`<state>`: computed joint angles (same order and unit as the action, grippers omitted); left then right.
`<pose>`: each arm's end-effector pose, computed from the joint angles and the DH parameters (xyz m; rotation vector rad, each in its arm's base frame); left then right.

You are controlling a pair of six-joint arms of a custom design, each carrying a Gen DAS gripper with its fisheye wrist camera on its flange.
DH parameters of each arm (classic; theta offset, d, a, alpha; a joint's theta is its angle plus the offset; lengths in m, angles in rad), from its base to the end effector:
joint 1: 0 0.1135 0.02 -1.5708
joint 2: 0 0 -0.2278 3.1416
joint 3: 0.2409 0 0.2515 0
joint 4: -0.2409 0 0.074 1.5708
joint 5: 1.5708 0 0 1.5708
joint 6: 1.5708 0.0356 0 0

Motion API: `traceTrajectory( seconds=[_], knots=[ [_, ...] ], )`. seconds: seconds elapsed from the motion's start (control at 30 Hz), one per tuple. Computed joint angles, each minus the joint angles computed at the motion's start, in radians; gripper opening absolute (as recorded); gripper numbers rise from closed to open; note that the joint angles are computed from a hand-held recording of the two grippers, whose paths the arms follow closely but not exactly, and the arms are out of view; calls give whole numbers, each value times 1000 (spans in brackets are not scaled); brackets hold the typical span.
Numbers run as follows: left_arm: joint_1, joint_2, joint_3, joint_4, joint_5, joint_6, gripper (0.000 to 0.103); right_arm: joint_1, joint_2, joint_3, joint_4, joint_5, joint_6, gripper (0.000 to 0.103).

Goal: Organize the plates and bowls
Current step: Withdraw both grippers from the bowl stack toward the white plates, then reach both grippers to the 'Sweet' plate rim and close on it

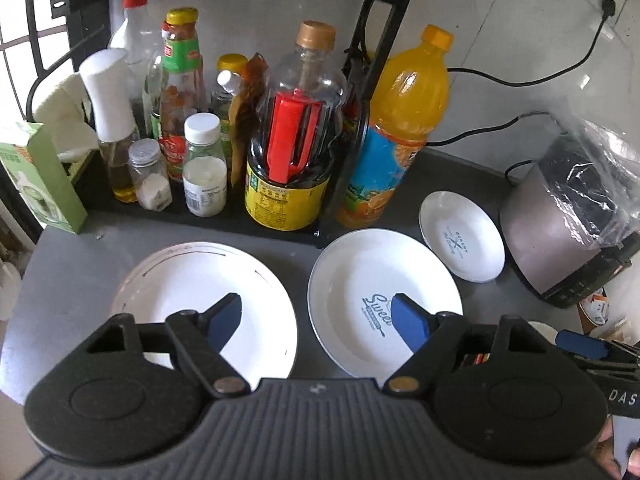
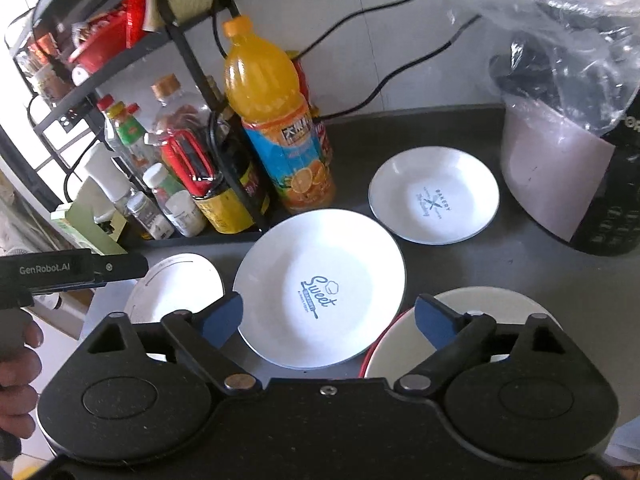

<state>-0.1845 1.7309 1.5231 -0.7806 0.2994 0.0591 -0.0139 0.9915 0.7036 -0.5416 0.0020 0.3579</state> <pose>0.3589 -0.0777 0.2565 0.4237 2.5140 -0.4312 0.2205 -0.0031 0.2115 0.4457 2.3646 0.1577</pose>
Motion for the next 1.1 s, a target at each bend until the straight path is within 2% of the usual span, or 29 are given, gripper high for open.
traceTrajectory(
  seconds=[0.13,0.2,0.3,0.4,0.53,0.7,0.87,1.1],
  knots=[
    [-21,84,62,-3,-11,-27,76,-43,115,56,19,-41,-15,86],
    [-32,140,113,-24,-20,-44,66,-56,172,87,22,-51,-28,84],
    [-42,230,195,-55,-11,-66,56,-73,258,134,33,-74,-53,81],
    [-60,308,267,-73,-28,-77,52,-87,341,179,40,-92,-65,76],
    [-85,392,347,-105,-35,-70,47,-108,431,231,45,-108,-77,76],
    [-115,496,439,-135,-89,-53,41,-140,538,290,47,-131,-86,74],
    [-132,618,566,-178,-122,-32,32,-170,648,356,28,-168,-78,58],
    [-137,733,685,-219,-134,-27,24,-168,782,448,0,-178,-72,56]
  ],
)
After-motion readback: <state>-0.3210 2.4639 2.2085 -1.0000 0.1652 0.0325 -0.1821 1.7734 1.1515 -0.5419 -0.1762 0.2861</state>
